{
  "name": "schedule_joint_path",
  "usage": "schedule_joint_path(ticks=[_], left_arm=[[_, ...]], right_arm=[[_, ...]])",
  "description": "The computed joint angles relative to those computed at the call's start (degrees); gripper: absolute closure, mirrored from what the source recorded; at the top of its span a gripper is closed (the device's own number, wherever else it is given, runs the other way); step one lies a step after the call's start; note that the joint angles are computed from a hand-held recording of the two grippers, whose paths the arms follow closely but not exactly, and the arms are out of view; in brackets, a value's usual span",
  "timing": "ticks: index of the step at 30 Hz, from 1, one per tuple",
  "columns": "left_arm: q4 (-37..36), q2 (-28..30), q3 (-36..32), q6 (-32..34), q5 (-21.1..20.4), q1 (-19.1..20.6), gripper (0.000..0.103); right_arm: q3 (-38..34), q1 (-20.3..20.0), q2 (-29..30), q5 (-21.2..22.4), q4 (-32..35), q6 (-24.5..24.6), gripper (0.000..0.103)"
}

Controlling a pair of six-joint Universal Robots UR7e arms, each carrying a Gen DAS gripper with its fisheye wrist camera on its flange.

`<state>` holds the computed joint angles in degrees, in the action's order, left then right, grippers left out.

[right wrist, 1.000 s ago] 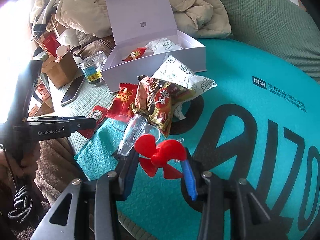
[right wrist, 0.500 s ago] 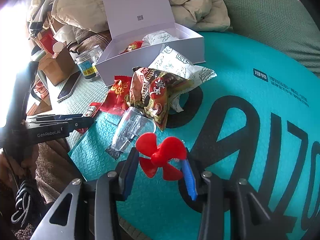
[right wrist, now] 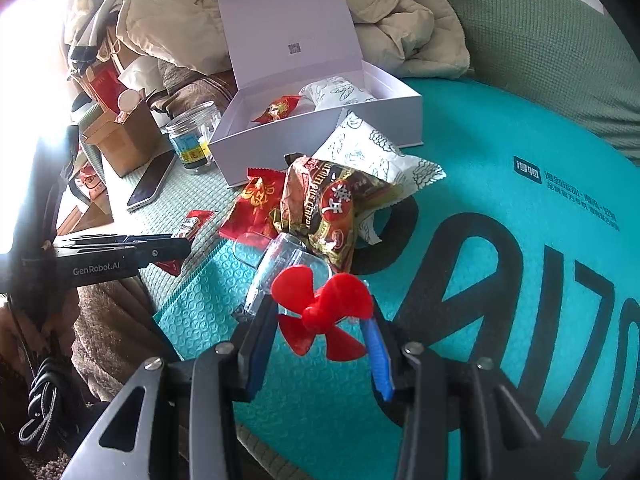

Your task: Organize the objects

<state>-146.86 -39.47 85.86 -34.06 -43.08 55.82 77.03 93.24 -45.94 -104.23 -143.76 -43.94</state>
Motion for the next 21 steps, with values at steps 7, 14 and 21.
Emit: schedule_joint_path(ticks=[7, 14, 21], left_arm=[[-0.1, -1.3, 0.8, 0.0, 1.9, -1.5, 0.081], [-0.9, -2.1, 0.7, 0.9, 4.3, -2.9, 0.081], [-2.6, -3.8, 3.1, 2.0, 7.0, -6.0, 0.081]], right_arm=[[0.3, 0.7, -0.6, 1.4, -0.3, -0.7, 0.06], [1.4, 1.7, -2.1, 3.1, -1.3, -1.8, 0.06], [3.4, 2.9, -4.8, 5.0, -3.1, -3.6, 0.06]])
